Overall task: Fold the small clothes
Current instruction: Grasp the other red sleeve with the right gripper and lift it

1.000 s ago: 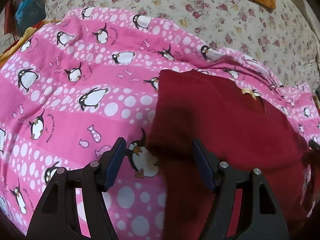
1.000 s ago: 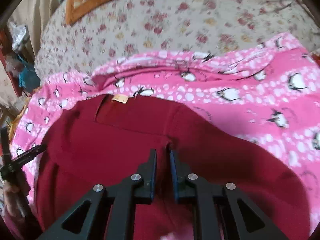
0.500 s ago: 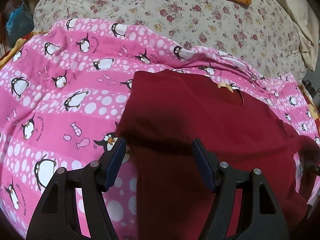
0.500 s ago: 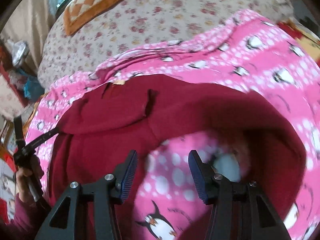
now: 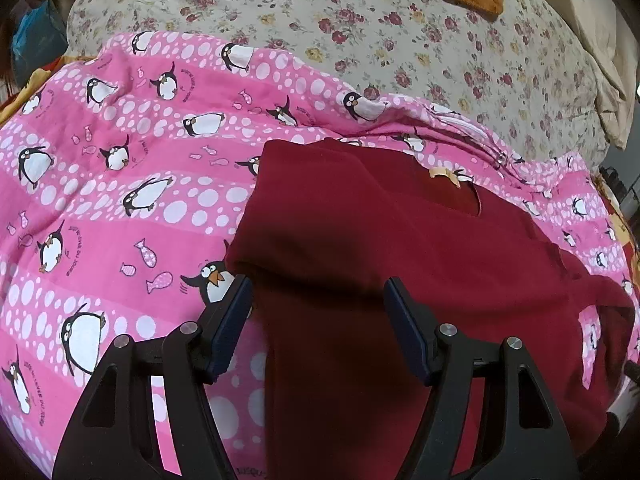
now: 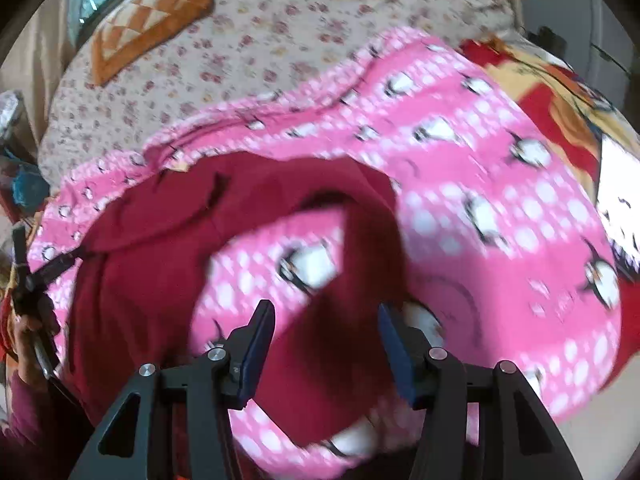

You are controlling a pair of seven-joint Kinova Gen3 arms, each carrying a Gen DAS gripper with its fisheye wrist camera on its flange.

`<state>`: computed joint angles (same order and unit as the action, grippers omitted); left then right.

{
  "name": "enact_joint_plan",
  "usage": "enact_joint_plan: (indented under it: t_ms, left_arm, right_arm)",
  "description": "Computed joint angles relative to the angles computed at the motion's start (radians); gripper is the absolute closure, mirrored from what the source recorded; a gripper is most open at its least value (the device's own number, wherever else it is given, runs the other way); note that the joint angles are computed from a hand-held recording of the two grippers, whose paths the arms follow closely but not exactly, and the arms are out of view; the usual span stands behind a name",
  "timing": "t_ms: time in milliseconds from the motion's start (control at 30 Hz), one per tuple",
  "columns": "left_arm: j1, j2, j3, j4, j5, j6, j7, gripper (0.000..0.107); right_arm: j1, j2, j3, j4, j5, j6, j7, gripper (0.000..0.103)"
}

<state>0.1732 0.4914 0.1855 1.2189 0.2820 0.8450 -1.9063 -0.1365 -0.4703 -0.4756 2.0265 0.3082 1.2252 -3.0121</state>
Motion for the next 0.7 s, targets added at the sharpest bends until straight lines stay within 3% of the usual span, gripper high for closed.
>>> enact_joint_plan:
  t_ms: [167, 300, 467, 567, 700]
  left_arm:
    - [0.001, 0.004, -0.002, 0.0, -0.002, 0.008, 0.005, 0.039]
    - [0.003, 0.005, -0.003, -0.001, -0.005, 0.008, 0.006, 0.039]
    - [0.0, 0.006, -0.001, 0.001, -0.001, 0.006, 0.007, 0.039]
    - [-0.008, 0.005, 0.003, 0.004, 0.009, 0.005, 0.001, 0.039]
    - [-0.01, 0.001, 0.0, 0.01, 0.011, -0.001, 0.0, 0.039]
  right_arm:
    - [0.004, -0.033, -0.022, 0.036, -0.047, 0.013, -0.042, 0.051]
    - [-0.014, -0.024, 0.009, 0.082, -0.088, -0.069, -0.022, 0.051]
    - [-0.015, 0.009, -0.036, 0.092, -0.05, -0.077, -0.033, 0.054]
    - [-0.045, 0.014, -0.027, 0.099, -0.041, -0.099, -0.014, 0.082]
    - [-0.058, 0.051, -0.07, 0.085, 0.002, -0.077, -0.041, 0.093]
